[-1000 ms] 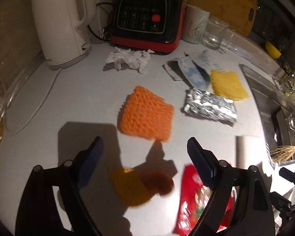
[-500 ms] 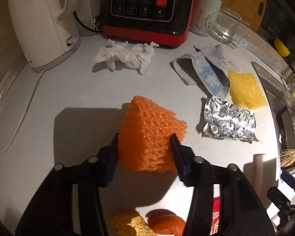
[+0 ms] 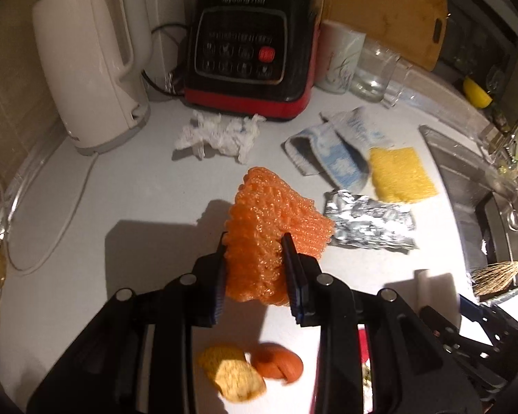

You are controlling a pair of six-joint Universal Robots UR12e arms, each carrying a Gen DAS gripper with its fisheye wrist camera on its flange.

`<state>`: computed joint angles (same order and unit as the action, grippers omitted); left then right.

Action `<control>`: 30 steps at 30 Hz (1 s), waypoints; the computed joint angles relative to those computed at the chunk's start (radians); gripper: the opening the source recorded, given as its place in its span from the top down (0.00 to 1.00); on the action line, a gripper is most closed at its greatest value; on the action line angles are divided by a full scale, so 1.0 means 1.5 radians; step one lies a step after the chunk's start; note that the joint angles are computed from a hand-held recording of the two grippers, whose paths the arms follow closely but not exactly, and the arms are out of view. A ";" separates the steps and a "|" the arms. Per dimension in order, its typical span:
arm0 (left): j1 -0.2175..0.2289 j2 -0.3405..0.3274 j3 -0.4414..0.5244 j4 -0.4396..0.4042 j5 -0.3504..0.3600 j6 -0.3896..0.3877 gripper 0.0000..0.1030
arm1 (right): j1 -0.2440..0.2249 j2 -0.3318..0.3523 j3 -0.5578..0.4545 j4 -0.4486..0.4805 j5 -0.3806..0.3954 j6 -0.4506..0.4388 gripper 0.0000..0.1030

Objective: Collect trash
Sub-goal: 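Grasp the orange foam net with the left tool while the right tool grasps the white sponge, then move both tools over the green basket and open them to drop the net and sponge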

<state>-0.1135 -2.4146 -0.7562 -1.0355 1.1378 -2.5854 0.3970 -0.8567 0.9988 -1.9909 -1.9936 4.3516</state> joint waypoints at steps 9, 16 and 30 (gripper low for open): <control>0.013 0.119 -0.177 0.041 -0.039 0.039 0.72 | 0.017 -0.053 0.070 -0.081 -0.031 -0.040 0.40; 0.024 0.238 -0.356 0.050 -0.068 0.093 0.71 | 0.049 -0.110 0.151 -0.142 -0.035 -0.108 0.40; 0.027 0.375 -0.571 -0.005 -0.002 0.143 0.71 | 0.093 -0.207 0.319 -0.245 0.048 -0.196 0.39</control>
